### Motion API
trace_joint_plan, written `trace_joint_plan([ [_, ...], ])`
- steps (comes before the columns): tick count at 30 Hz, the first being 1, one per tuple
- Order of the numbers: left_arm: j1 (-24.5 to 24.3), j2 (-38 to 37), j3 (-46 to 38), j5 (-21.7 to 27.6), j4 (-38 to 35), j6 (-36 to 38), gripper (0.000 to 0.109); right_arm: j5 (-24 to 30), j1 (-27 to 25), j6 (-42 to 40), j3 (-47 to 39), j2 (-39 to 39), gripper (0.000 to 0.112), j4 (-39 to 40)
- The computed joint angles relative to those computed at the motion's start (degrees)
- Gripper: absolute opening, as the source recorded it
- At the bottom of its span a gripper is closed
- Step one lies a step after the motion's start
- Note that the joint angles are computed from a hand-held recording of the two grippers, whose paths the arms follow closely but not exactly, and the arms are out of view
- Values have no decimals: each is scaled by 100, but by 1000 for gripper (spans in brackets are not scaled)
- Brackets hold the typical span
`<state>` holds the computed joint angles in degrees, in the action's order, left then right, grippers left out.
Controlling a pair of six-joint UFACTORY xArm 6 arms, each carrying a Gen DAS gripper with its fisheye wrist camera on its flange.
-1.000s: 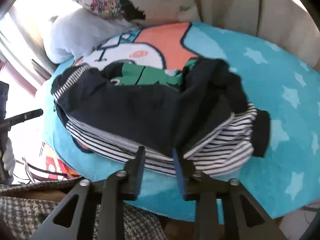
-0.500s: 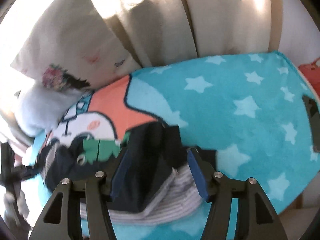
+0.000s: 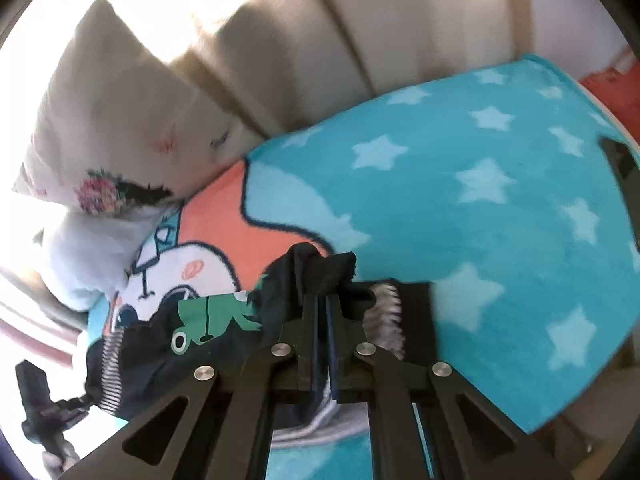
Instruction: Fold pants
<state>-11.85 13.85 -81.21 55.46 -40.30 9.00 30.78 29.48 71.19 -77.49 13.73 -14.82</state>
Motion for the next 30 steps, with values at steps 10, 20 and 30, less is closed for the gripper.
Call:
trace_joint_plan([
  [10,124,191,-46,323,47,456,22,45,27,2338,1307,-797,49,-1078],
  [20,677,-427,397,388,-441,973,29,-1173,-116,3360,1363,-341,77,-1591],
  [30,596,-774,761,-145,-299,887,29,-948,-171,1968,856,27,17,-429],
])
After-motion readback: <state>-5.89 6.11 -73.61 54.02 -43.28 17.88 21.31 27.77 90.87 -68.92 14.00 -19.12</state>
